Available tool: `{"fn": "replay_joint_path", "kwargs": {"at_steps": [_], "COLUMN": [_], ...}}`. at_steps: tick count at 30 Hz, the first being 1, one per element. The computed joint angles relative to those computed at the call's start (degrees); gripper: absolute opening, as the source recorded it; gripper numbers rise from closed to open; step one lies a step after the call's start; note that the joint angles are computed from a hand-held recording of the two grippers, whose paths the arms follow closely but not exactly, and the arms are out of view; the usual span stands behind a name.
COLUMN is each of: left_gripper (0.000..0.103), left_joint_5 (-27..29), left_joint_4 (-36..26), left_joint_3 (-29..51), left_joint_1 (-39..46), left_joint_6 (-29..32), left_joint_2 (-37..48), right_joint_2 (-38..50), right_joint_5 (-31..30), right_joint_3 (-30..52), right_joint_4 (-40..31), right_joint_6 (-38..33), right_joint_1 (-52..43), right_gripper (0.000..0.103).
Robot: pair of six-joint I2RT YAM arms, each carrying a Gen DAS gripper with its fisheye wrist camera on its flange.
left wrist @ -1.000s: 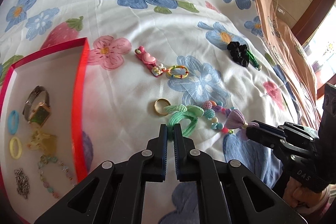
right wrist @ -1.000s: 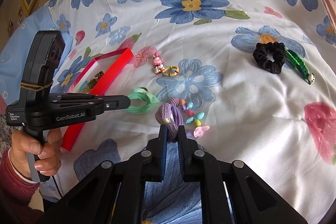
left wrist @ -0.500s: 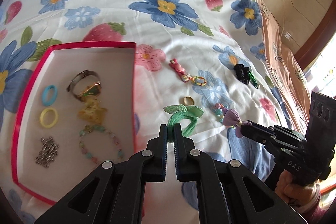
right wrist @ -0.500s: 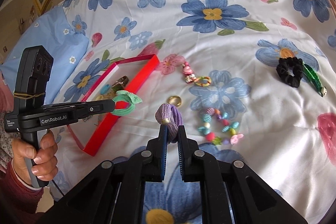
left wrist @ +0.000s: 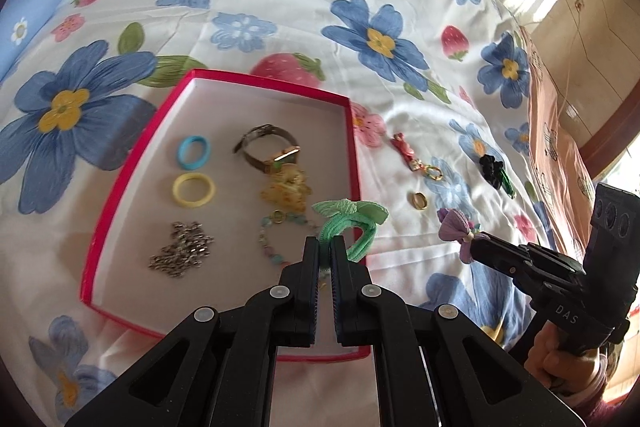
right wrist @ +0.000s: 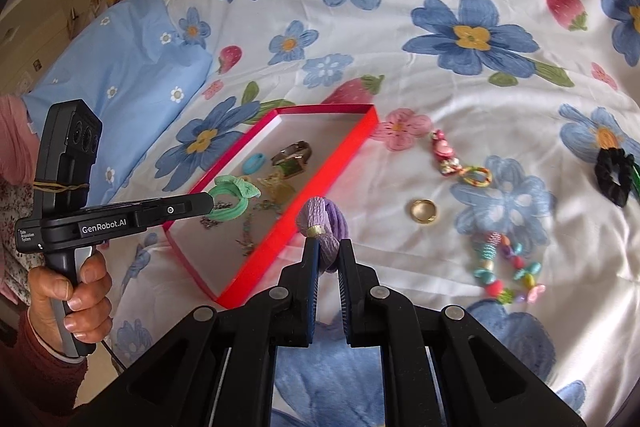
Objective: Organize jewelry
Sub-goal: 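Carry the green hair tie and purple bow clip over the box with both tools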
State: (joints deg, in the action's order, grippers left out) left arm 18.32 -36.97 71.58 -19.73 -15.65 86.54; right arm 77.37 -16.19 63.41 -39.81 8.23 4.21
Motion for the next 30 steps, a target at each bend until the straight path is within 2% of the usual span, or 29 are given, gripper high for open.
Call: {"fn": "replay_joint_path", "kwargs": {"at_steps": [8,15,30], "left_gripper": [0.005,0.005,0.005], "left_joint_5": [1.5,0.5,-0.2], "left_joint_4": [-0.4,0.0,2.9], "left_joint_3": [-3.2,-5.1,-3.2], "left_joint_1": [5.3,8.6,11.8], "left_joint_6": [0.7,0.6,0.7], "left_joint_2": [-2.9,-3.3,4.9], "right_joint_2": [3.6,8.9,21.2], "right_joint_5": [0.5,1.3,3.8], "right_joint_3": [3.3,6.7,13.1], "right_joint_4": [0.8,2.7,3.9], "right_joint_6": [1.4,1.8,1.4], "right_joint_1": [5.8,10.9,13.9], "right_gripper": [0.009,0.009,0.009]}}
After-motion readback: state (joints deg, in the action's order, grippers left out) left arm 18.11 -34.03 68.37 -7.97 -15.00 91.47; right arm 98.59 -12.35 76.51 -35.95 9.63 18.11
